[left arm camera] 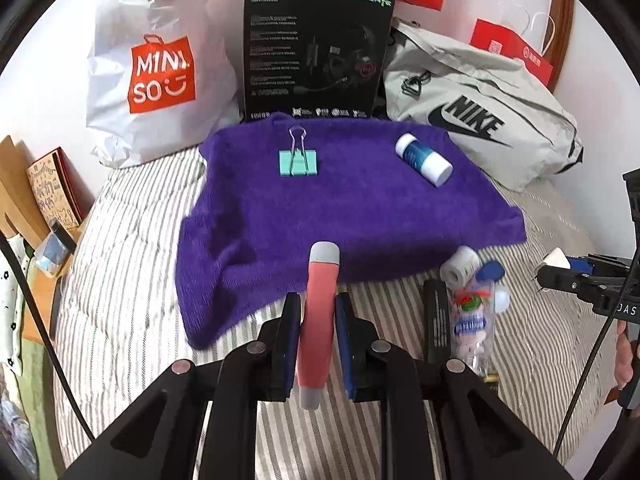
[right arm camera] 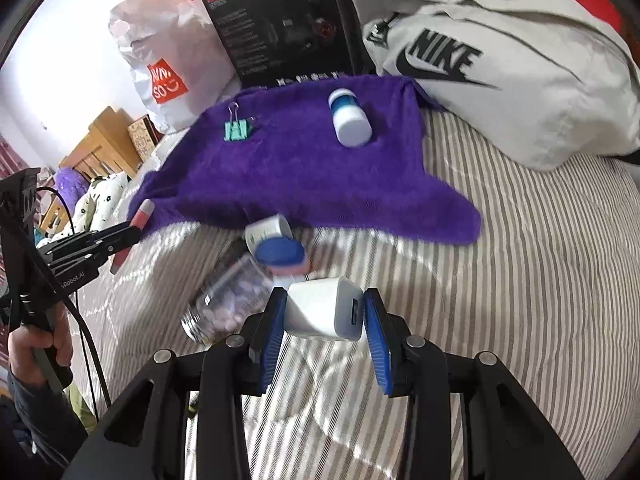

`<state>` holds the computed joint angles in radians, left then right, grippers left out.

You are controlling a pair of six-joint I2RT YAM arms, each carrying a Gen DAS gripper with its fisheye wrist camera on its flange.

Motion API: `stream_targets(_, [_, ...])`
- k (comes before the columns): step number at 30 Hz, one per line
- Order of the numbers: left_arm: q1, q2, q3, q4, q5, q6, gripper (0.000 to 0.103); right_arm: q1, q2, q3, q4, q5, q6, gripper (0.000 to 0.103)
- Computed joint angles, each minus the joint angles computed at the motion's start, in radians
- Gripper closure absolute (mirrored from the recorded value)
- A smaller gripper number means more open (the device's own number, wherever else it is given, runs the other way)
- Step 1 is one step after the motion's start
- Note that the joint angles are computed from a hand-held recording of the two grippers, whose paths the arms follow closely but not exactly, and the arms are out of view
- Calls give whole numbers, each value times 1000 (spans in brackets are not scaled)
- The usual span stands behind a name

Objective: Organize rigid objects
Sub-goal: 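Carry the marker and plug onto the purple towel and open both tools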

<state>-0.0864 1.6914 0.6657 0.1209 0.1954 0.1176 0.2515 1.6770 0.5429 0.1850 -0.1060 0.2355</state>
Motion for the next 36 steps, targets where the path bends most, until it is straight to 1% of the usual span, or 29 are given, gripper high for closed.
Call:
stream_targets(5, [11, 38, 92, -49, 14, -1, 86, -11, 26, 92, -56, -14, -28, 64])
stream_targets(7, [9, 68, 139, -68, 2, -2, 86, -17, 45, 135, -78, -26, -39, 64])
stream_targets(20, [7, 262, 383, -147, -20, -27, 86, -68, 225, 390, -181, -63, -97, 64])
stream_targets(21, [7, 278, 403, -153, -18, -35, 86, -68, 225, 390, -181, -63, -97, 64])
stream_targets(24, [8, 328, 462, -168, -13, -48, 86, -85, 277, 457, -214, -55, -116, 64])
stream_targets(26, [7, 358, 496, -176, -28, -52, 86, -86, 308, 499, -232, -23, -140, 64])
stream_targets(29, [6, 413, 560, -199, -48, -57, 86, -104, 367, 568, -262, -29, -154, 64])
stream_targets(36, [13, 516, 693, -252, -50, -71, 86, -107, 462, 676, -314, -4, -185, 64])
